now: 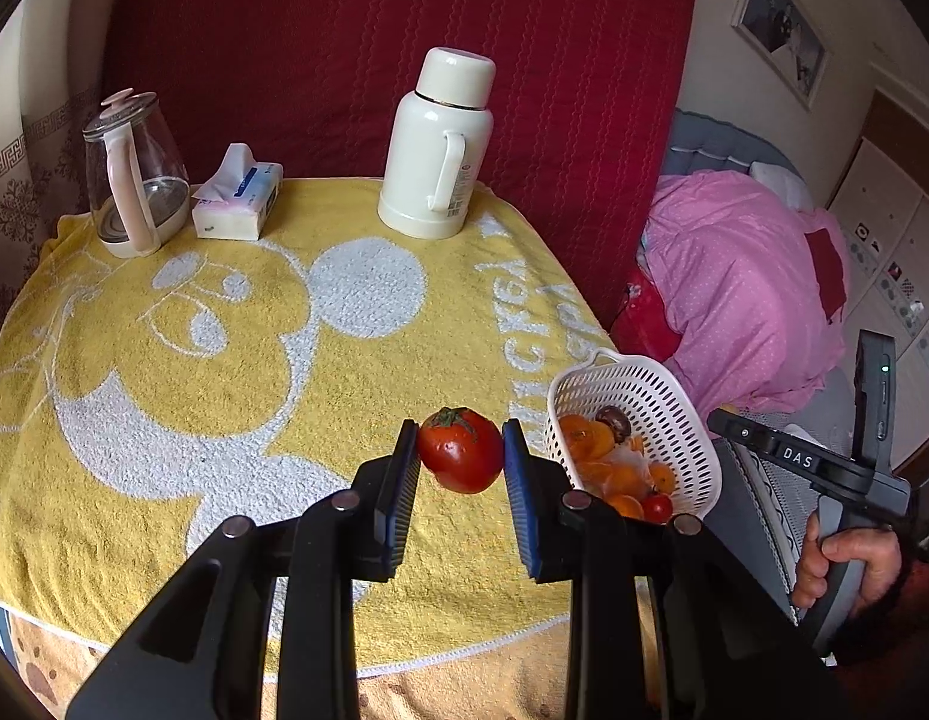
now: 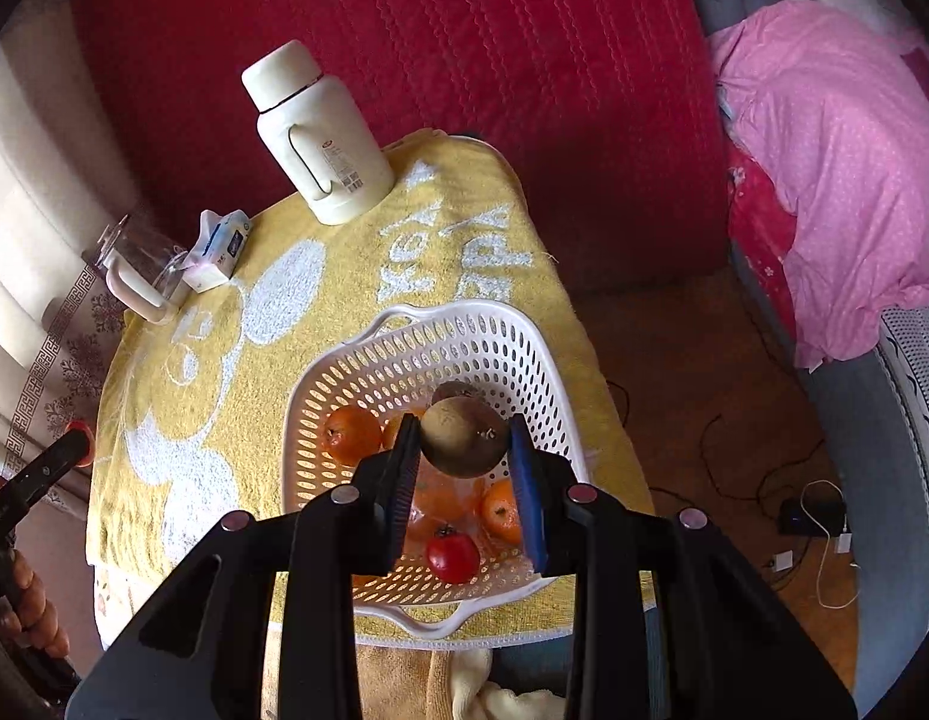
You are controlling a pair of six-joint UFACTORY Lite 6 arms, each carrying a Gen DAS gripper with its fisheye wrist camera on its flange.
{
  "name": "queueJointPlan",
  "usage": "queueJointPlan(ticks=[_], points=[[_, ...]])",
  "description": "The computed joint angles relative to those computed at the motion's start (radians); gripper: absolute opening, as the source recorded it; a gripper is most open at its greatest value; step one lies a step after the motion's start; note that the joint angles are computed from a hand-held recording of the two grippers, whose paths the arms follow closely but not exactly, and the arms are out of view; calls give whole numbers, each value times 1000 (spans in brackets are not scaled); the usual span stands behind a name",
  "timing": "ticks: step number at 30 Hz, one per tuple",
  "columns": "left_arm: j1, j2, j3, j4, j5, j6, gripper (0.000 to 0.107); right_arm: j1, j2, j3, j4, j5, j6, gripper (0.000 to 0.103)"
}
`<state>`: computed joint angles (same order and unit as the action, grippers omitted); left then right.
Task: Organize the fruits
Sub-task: 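Drop the kiwi into the white basket with the right gripper while the left holds the tomato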
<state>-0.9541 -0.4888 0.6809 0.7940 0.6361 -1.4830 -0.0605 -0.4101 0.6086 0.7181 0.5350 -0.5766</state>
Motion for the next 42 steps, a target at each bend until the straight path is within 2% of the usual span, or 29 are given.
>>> queueJointPlan(ticks=[8,10,11,21,33,42], points=[[-8,16,15,-3,11,4,28,6,54,11,27,-25,-28,32],[-9,22,20,-3,10,5,28,8,47,10,28,-39,-18,51],[-9,26,23,-3,8,8,28,7,40,9,26,-42,-13,53],[8,133,84,-8,-75,49,28,-65,-26,-1,43,10,-37,53],[2,433,294,-33,-223,151,28,-251,-138,-58,36,112,-98,57],[-2,636,460,-109,-281,280,28,-410,-185,-87,56,198,-188,57]])
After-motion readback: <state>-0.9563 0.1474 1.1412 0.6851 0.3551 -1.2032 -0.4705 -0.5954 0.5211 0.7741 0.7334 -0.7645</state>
